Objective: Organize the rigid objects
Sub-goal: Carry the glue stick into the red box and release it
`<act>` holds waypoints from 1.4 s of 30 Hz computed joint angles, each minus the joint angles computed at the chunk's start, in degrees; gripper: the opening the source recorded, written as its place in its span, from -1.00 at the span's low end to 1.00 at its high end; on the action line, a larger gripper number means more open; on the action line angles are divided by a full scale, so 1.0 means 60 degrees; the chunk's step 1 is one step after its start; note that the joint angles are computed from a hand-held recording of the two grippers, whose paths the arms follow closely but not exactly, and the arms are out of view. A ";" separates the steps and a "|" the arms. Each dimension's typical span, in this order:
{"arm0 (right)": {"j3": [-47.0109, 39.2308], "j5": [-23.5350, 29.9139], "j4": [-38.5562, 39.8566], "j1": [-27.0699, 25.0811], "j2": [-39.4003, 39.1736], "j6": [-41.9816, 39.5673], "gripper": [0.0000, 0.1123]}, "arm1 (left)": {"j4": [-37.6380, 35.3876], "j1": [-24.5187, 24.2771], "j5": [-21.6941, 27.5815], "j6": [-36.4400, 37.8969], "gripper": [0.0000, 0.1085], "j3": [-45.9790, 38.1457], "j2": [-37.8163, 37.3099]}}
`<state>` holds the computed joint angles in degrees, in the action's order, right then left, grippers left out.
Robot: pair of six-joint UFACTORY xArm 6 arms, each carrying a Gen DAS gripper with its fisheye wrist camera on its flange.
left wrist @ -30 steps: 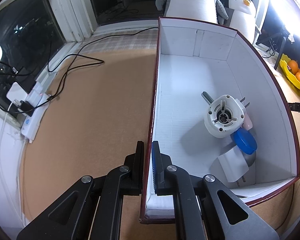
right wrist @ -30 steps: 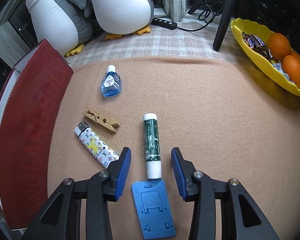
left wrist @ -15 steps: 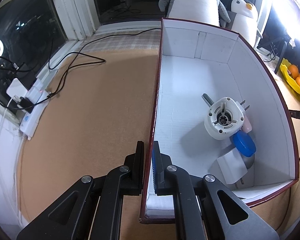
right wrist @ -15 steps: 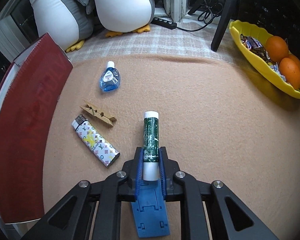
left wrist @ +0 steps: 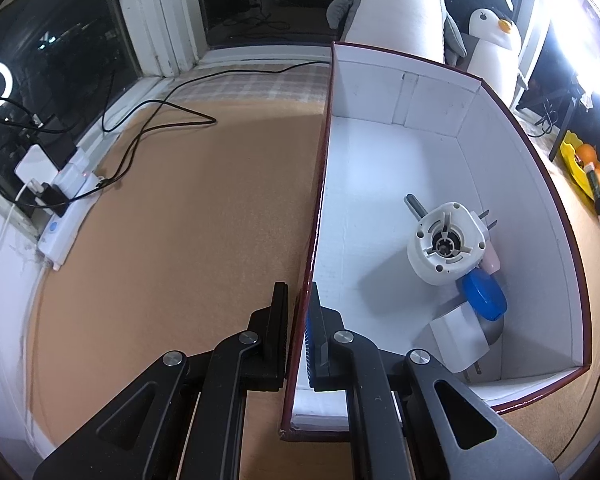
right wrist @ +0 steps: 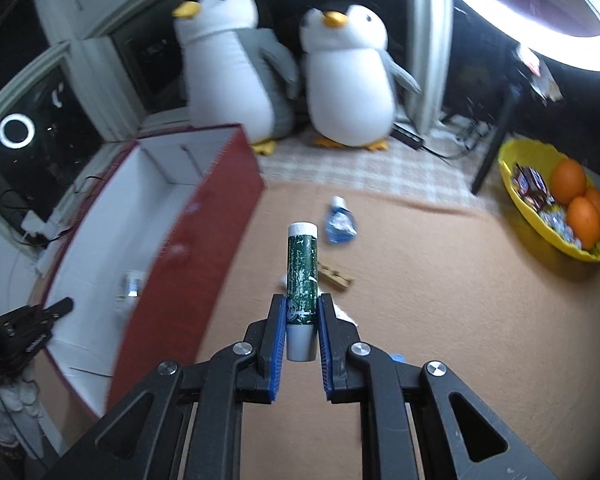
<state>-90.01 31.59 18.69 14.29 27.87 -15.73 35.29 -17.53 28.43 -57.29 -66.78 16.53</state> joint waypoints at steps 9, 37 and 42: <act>0.0021 0.0274 0.0860 0.0964 -0.0462 -0.1333 -0.75 | 0.0276 0.0035 -0.0139 -0.0467 -0.89 0.0107 -0.0054; -0.0400 0.1036 0.0872 0.2088 -0.0004 -0.1823 -0.67 | 0.0274 0.0057 -0.0205 -0.0504 -0.89 0.0131 -0.0081; -0.0204 0.0884 0.1123 0.2051 -0.0186 -0.1918 -0.33 | 0.0034 0.0060 -0.0186 -0.0096 -0.89 0.0075 -0.0046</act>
